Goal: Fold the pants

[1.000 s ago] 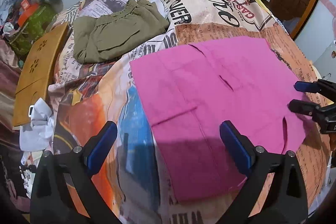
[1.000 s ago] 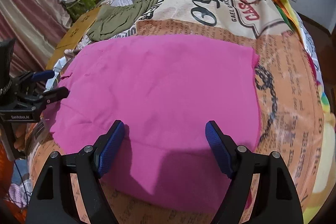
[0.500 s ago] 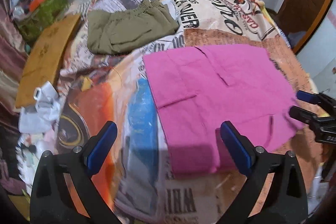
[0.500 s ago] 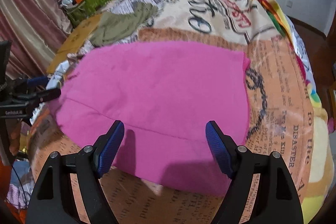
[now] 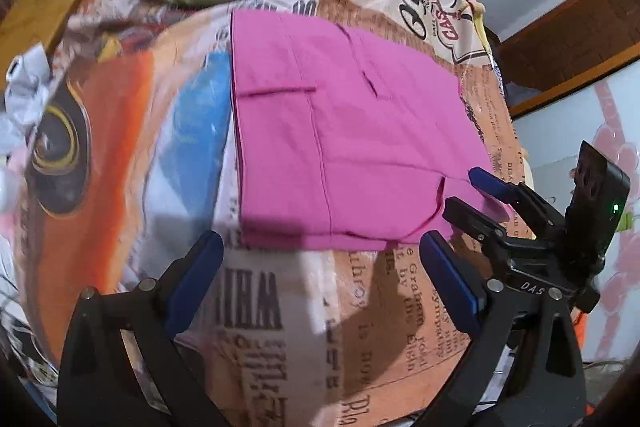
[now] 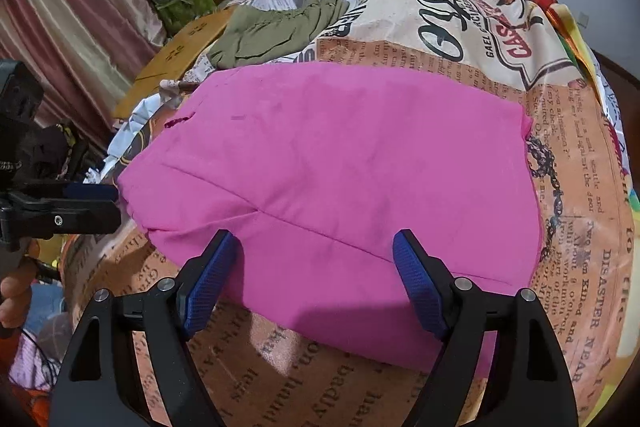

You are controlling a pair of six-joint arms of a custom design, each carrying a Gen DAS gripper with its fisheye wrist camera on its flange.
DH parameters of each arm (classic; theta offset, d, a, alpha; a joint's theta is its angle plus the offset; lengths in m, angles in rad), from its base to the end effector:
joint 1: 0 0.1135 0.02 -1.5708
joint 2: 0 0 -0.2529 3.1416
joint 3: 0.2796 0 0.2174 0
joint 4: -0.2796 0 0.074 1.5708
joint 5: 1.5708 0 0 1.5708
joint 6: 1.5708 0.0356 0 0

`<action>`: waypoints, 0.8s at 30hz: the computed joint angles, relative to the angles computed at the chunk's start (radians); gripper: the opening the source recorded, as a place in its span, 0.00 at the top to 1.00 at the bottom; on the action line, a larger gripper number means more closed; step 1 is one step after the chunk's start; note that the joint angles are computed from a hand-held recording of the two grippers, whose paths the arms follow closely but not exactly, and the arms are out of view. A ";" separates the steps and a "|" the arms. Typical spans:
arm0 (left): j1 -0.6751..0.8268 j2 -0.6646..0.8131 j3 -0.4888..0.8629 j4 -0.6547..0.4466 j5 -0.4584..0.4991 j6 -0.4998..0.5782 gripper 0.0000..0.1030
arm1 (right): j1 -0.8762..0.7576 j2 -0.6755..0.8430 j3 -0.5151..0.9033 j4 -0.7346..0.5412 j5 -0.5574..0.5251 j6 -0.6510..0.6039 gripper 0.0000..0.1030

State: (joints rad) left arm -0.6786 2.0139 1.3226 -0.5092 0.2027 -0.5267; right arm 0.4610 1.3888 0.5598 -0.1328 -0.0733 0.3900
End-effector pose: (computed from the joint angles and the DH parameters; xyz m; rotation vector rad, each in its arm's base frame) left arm 0.2812 -0.2360 0.1535 0.2751 2.8874 -0.5508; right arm 0.1979 0.1012 0.1589 -0.1215 2.5817 0.4216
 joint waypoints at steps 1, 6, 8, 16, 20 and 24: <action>-0.004 0.000 -0.004 0.003 -0.005 -0.014 0.03 | -0.001 0.000 0.001 -0.002 -0.001 -0.007 0.23; -0.011 0.000 -0.022 0.032 0.029 -0.083 0.03 | -0.003 -0.004 -0.003 -0.002 -0.006 -0.014 0.23; -0.007 -0.001 -0.025 0.043 0.073 -0.087 0.03 | -0.003 -0.004 -0.004 0.001 -0.009 -0.013 0.23; 0.010 0.062 0.008 0.125 0.182 -0.111 0.03 | 0.005 -0.005 -0.016 0.021 -0.007 -0.002 0.22; 0.013 0.081 0.009 0.179 0.137 -0.147 0.08 | 0.009 0.002 -0.014 0.020 -0.001 -0.008 0.22; -0.010 0.097 0.042 0.151 0.008 -0.137 0.34 | 0.006 0.007 -0.015 0.023 -0.005 -0.014 0.22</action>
State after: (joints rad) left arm -0.6883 2.1112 1.3643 -0.3583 0.2104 -0.6637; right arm 0.4675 1.3960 0.5447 -0.1102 -0.0788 0.3761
